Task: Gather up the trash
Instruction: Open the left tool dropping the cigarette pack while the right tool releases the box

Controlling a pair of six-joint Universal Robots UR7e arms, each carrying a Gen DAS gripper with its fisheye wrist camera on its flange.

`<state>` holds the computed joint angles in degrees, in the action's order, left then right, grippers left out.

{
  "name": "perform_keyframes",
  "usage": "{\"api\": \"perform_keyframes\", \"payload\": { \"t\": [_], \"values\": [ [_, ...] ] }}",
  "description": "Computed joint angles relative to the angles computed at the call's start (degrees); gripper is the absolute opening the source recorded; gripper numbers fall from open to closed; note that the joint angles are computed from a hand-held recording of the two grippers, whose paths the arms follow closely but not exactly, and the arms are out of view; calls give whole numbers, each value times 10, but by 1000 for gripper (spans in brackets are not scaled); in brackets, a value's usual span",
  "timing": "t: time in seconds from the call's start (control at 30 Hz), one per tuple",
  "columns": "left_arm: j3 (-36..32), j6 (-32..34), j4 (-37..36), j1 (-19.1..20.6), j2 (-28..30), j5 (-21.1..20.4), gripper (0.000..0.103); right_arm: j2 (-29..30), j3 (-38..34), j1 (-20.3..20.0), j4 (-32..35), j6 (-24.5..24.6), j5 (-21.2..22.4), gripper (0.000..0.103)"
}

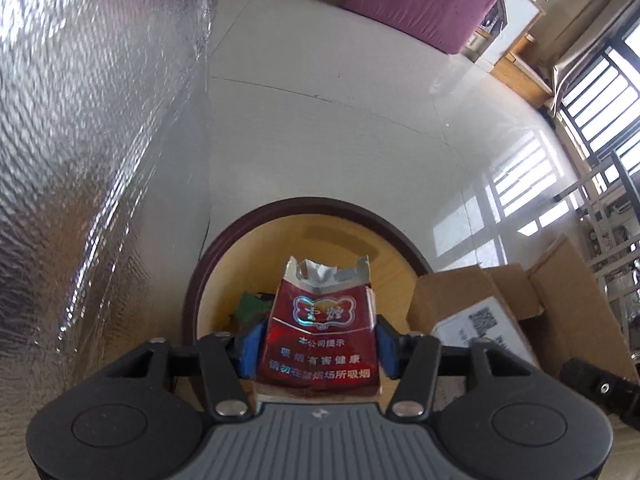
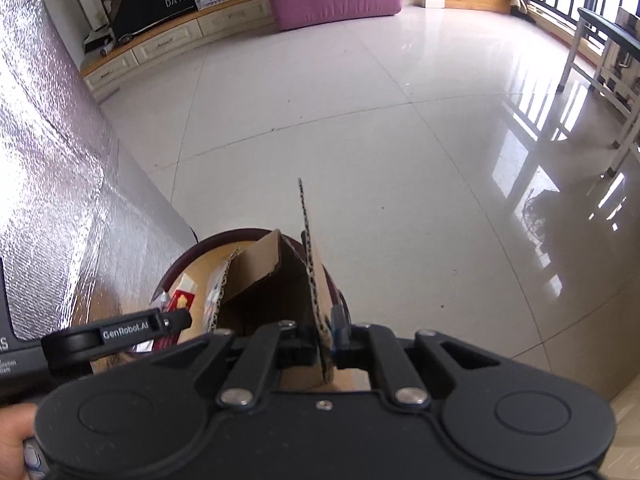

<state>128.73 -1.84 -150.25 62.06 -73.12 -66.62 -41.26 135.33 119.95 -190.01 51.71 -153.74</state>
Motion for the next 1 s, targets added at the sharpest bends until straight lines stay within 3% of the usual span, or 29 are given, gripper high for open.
{"api": "perform_keyframes", "payload": {
  "t": [0.03,0.2,0.3,0.37,0.4,0.43,0.67,0.9,1.0],
  "values": [
    [4,-7,5,4,-5,4,90,0,-2,-2,3,-2,3,6],
    [10,-42,-2,15,-20,17,89,11,-35,-18,21,-61,17,7],
    [18,-55,1,12,-37,28,88,29,-58,-35,-1,-129,32,9],
    [22,-44,0,5,-38,39,88,39,-64,-50,-44,-172,63,31],
    [26,-36,-4,3,-37,44,88,41,-68,-53,-39,-166,64,51],
    [28,-29,-4,-1,-37,49,88,45,-72,-52,-33,-157,54,53],
    [42,11,11,-29,-27,91,88,36,-46,-58,-39,-119,65,53],
    [39,33,15,-44,-9,112,89,45,-31,-62,-93,-122,78,54],
    [43,23,19,-45,-10,116,98,48,-27,-62,-103,-127,81,57]
  ]
}}
